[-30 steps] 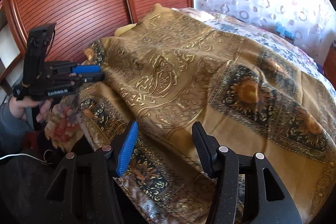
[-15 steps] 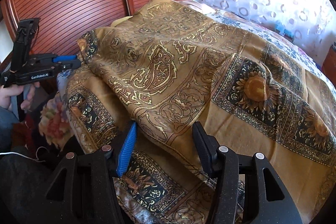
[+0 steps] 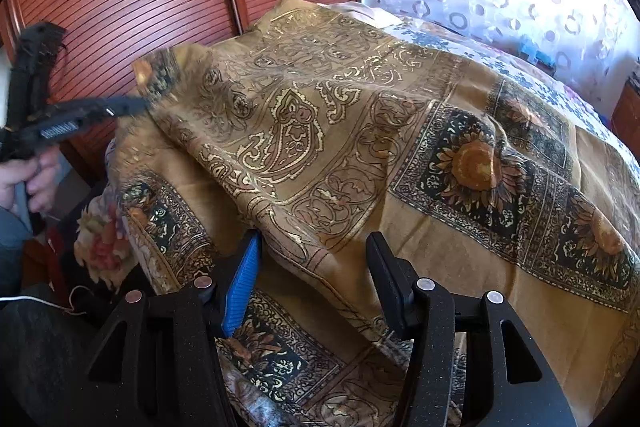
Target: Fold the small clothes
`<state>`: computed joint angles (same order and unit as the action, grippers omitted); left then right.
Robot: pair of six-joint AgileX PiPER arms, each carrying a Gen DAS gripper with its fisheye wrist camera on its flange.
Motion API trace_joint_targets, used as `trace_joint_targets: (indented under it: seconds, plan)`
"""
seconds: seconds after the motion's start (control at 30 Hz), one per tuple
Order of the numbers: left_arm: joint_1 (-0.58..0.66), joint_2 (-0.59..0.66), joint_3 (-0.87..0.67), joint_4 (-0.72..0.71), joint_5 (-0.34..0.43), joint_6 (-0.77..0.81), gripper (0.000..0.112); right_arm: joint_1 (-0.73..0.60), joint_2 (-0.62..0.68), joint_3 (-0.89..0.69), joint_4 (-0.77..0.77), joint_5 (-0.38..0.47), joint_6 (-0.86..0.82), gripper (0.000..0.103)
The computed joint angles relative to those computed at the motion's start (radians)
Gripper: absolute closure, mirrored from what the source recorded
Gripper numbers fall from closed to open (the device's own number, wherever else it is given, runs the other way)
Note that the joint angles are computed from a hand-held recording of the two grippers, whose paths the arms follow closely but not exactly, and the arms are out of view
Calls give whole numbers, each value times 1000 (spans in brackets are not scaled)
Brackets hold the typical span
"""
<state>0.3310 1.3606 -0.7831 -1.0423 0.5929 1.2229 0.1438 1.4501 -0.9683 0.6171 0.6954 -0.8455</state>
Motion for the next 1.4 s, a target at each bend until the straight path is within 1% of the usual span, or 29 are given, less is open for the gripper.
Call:
trace_joint_targets:
  seconds: [0.07, 0.1, 0.13, 0.17, 0.23, 0.3, 0.37, 0.43, 0.53, 0.63, 0.73, 0.8, 0.83, 0.97, 1.07, 1.23, 1.3, 1.4]
  plan:
    - [25, -46, -48, 39, 77, -62, 107, -8, -5, -1, 19, 11, -12, 48]
    - [22, -60, -66, 63, 85, -91, 106, -10, -8, -2, 27, 14, -15, 48]
    - [9, -78, -75, 90, 71, -116, 103, -14, -9, -2, 33, 17, -21, 48]
    - [-19, -104, -80, 138, 22, -160, 102, -17, -11, -2, 37, 19, -25, 48]
    - [-53, -112, -90, 208, -35, -214, 97, -18, -11, -4, 41, 21, -28, 48]
    - [-53, -93, -100, 225, -37, -225, 94, -16, -8, -7, 38, 20, -24, 48]
    - [-42, -60, -107, 221, -29, -218, 94, -19, -9, -8, 48, 26, -34, 48]
    - [-45, -49, -92, 217, -38, -217, 91, -17, -10, -11, 57, 36, -43, 48]
    - [-38, -21, -76, 214, -47, -208, 91, -1, -12, -18, 53, 45, -49, 48]
    - [-44, 5, -56, 225, -79, -223, 91, 23, -4, -32, 56, 52, -52, 52]
    - [-29, 28, -39, 205, -85, -200, 91, 60, -4, -38, 44, 41, -42, 53]
    - [-25, 35, -28, 198, -92, -192, 91, 69, -12, -32, 60, 35, -60, 58]
    - [-21, 38, -25, 195, -94, -186, 91, 68, -20, -28, 76, 40, -76, 64]
    - [-15, 41, -9, 182, -99, -168, 91, 60, -35, -28, 127, 90, -131, 70]
    - [-13, 45, -7, 174, -94, -162, 91, 80, -10, -42, 90, 87, -104, 70]
    - [-22, 56, -3, 164, -96, -153, 91, 106, 70, -66, 23, 23, -51, 70]
    - [-26, 65, -1, 162, -101, -151, 91, 102, 79, -65, 31, 8, -62, 70]
    - [-38, 90, 6, 164, -115, -157, 91, 74, 56, -58, 81, 24, -91, 70]
